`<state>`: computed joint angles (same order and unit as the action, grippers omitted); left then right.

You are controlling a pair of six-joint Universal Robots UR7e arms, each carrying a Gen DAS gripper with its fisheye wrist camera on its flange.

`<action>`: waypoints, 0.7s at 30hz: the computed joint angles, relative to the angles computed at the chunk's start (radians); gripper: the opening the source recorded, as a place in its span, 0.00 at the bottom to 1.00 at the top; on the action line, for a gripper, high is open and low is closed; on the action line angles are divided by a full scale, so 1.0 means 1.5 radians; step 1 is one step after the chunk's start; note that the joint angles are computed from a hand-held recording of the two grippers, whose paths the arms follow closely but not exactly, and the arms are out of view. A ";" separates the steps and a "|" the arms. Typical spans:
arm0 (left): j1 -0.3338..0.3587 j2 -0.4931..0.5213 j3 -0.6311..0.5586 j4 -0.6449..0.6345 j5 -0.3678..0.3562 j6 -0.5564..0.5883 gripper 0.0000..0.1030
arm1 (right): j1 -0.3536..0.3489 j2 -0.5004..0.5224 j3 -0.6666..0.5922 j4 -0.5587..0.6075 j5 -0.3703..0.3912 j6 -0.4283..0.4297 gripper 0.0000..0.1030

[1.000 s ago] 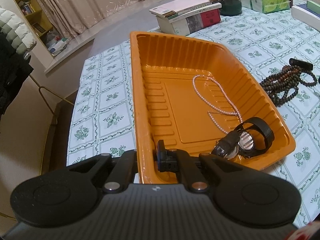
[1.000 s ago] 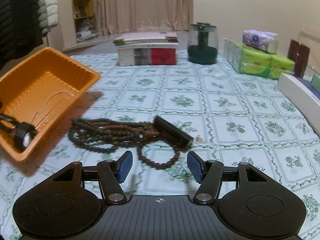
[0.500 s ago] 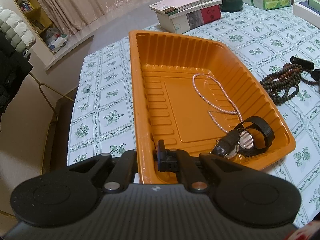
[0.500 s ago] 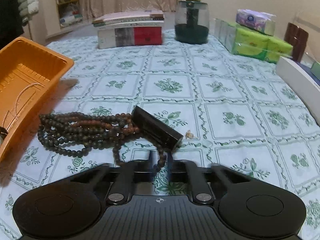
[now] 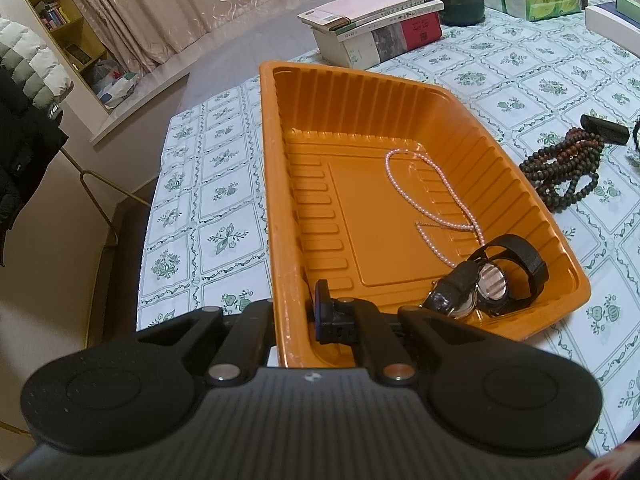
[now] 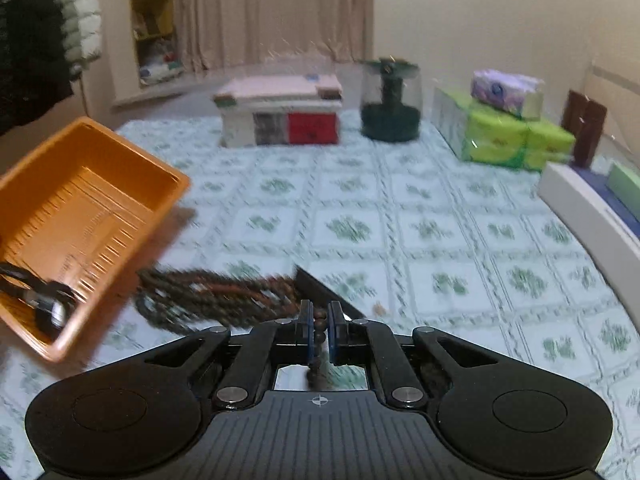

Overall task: Organize jewelry
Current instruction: 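Grasp the dark bead strands with the right gripper and lift them toward the tray, then lower the dark bead bracelet into the orange tray and open the right gripper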

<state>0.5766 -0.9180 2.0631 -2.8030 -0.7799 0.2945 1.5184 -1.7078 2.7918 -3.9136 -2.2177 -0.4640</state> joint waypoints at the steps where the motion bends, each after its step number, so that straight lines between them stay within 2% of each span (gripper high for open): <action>1: 0.000 0.000 0.000 0.000 -0.001 0.000 0.03 | 0.017 0.005 -0.008 0.005 -0.005 -0.002 0.06; 6: 0.000 -0.002 0.000 0.004 -0.002 -0.004 0.03 | 0.091 0.045 -0.054 0.041 0.001 -0.002 0.06; 12: 0.000 -0.003 0.001 0.002 -0.004 -0.001 0.03 | 0.133 0.117 -0.116 0.076 0.060 0.006 0.06; 15: 0.001 -0.002 0.001 -0.001 -0.005 -0.001 0.03 | 0.143 0.168 -0.146 0.068 0.086 -0.020 0.06; 21: 0.003 -0.002 0.001 -0.005 -0.008 0.003 0.03 | 0.129 0.238 -0.187 0.081 0.119 -0.019 0.06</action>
<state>0.5815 -0.9205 2.0641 -2.8105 -0.7925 0.2992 1.7119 -1.3501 2.5106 -3.7924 -2.0398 -0.4928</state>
